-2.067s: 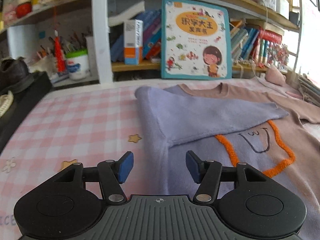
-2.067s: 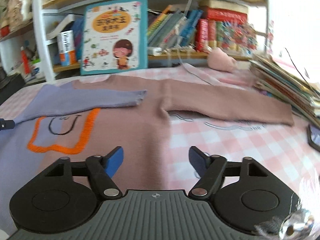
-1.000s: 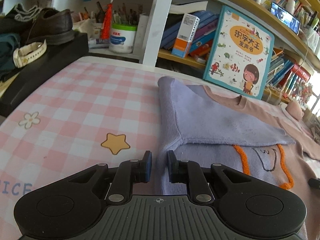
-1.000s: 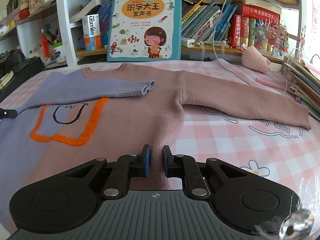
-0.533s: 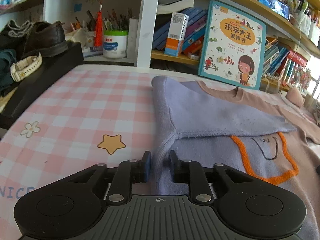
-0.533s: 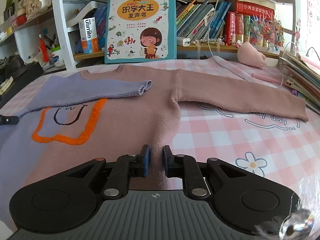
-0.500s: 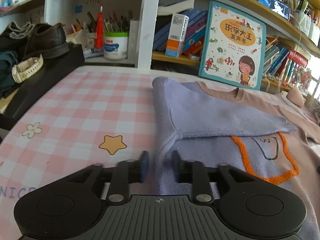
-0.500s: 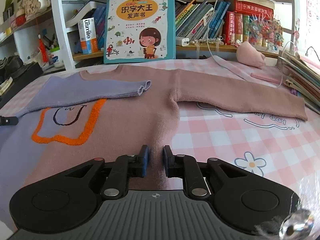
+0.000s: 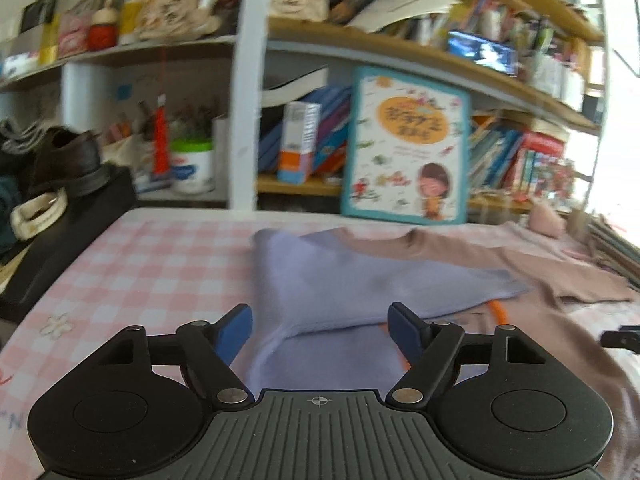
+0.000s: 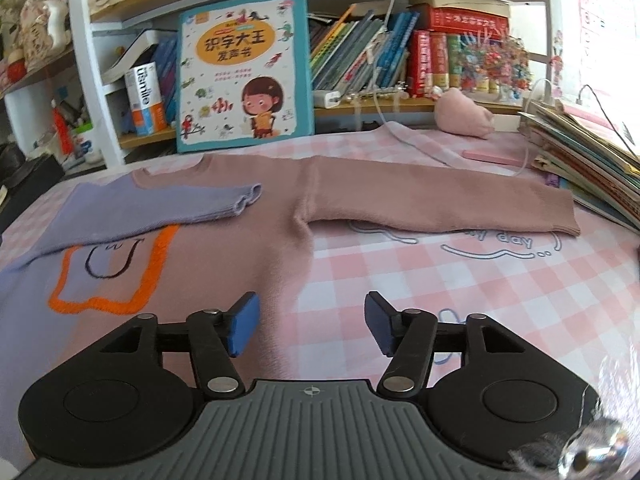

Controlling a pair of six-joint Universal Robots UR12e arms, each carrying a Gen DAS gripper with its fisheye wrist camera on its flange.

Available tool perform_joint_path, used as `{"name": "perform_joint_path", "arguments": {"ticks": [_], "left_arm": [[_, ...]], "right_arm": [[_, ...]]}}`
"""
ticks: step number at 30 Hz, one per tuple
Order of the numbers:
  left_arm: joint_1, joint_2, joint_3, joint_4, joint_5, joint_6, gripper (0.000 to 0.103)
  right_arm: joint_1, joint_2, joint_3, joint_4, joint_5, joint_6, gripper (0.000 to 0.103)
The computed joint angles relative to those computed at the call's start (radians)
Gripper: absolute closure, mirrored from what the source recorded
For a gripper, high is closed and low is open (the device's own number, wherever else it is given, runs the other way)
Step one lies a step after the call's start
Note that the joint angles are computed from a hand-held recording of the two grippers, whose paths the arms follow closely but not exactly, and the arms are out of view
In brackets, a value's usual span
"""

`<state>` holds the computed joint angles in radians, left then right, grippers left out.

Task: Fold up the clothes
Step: 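Open the left gripper and withdraw it from the folded lavender side, then move the right gripper to the pink sleeve cuff and grasp it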

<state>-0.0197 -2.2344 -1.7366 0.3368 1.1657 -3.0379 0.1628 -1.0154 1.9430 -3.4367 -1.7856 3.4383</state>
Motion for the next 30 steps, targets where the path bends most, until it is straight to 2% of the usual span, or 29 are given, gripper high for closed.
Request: {"name": "perform_joint_path", "arguments": {"ticks": [4, 8, 12, 21, 30], "left_arm": [[-0.012, -0.004, 0.0, -0.012, -0.058, 0.026, 0.022], [-0.028, -0.007, -0.005, -0.045, -0.072, 0.069, 0.022], [-0.04, -0.01, -0.008, -0.053, -0.076, 0.088, 0.019], [-0.053, -0.021, 0.003, -0.071, -0.085, 0.081, 0.015], [-0.064, -0.023, -0.003, -0.072, -0.052, 0.129, 0.013]], "right_arm": [[-0.004, 0.0, 0.004, -0.008, -0.023, 0.003, 0.041], [-0.008, -0.003, 0.01, -0.013, -0.054, 0.003, 0.037], [-0.015, -0.006, 0.017, -0.021, -0.1, -0.003, 0.033], [-0.052, -0.011, 0.036, -0.007, -0.18, 0.0, 0.032], [-0.117, -0.021, 0.032, 0.042, -0.172, 0.053, 0.032]]}}
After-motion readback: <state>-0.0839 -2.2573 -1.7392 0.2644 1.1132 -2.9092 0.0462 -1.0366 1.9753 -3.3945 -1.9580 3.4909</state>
